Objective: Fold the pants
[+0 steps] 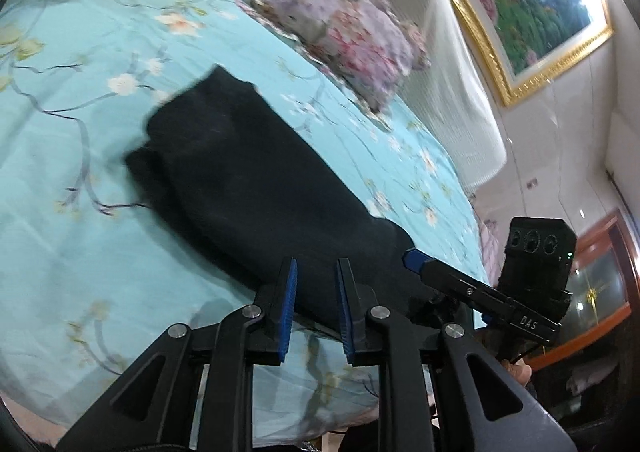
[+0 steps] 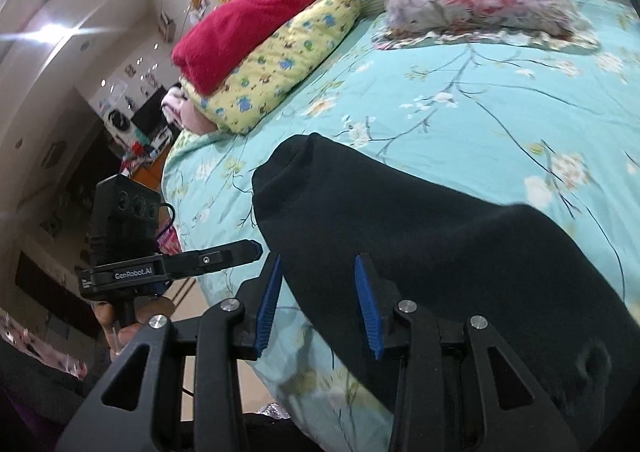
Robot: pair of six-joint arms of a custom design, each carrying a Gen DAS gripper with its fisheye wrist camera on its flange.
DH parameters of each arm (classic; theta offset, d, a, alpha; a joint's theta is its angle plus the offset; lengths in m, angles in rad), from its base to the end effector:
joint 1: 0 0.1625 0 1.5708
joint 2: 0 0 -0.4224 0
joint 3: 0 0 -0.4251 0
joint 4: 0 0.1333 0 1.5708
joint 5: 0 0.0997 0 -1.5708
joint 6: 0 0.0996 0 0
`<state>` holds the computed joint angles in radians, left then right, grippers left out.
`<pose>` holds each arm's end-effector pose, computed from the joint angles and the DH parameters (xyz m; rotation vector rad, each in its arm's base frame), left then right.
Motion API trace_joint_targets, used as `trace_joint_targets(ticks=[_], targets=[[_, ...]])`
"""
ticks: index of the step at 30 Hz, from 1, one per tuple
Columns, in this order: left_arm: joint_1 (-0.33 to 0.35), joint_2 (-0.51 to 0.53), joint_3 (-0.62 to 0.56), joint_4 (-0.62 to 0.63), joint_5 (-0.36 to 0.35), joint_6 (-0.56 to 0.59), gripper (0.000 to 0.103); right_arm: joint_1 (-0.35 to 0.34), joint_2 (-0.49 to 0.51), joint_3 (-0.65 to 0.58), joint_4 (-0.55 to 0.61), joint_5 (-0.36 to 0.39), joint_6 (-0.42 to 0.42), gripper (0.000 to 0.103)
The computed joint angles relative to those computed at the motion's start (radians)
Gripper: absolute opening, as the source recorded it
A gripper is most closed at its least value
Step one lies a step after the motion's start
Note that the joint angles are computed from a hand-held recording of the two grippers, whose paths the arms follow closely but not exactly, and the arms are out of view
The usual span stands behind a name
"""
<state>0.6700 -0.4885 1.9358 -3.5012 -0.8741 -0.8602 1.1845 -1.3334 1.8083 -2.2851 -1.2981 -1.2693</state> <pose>-0.3080 -0.4956 -0.0825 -0.1937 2.8049 -1.2234 -0.0766 -0.6133 0.3091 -1.3629 2.7647 -0.5622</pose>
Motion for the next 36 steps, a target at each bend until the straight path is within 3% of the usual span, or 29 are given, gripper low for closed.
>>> trace_joint_targets(ticks=[2,8,10,24,28,32,36], targets=[[0.001,-0.011,0.023,-0.011,0.017,-0.024,0.028,0.019,0.014,-0.006,-0.009,-0.017,0.003,0.039],[0.007,-0.042,0.057,0.027,0.066,-0.099,0.029,0.071,0.059,-0.038,-0.036,-0.061,0.014,0.043],[0.009,-0.048,0.067,0.024,0.076,-0.115,0.042,0.089,0.075,-0.051,-0.046,-0.082,0.017,0.043],[0.015,-0.079,0.073,0.127,0.176,-0.231,0.044,0.203,0.189,-0.14,-0.088,-0.236,-0.018,0.05],[0.017,-0.109,0.067,0.296,0.214,-0.333,0.044,0.239,0.239,-0.193,-0.074,-0.284,-0.027,0.05],[0.03,-0.11,0.074,0.266,0.196,-0.346,0.047,0.268,0.288,-0.246,-0.041,-0.332,-0.034,0.05],[0.053,-0.106,0.054,0.285,0.167,-0.37,0.056,0.29,0.343,-0.312,0.026,-0.377,-0.026,0.05]])
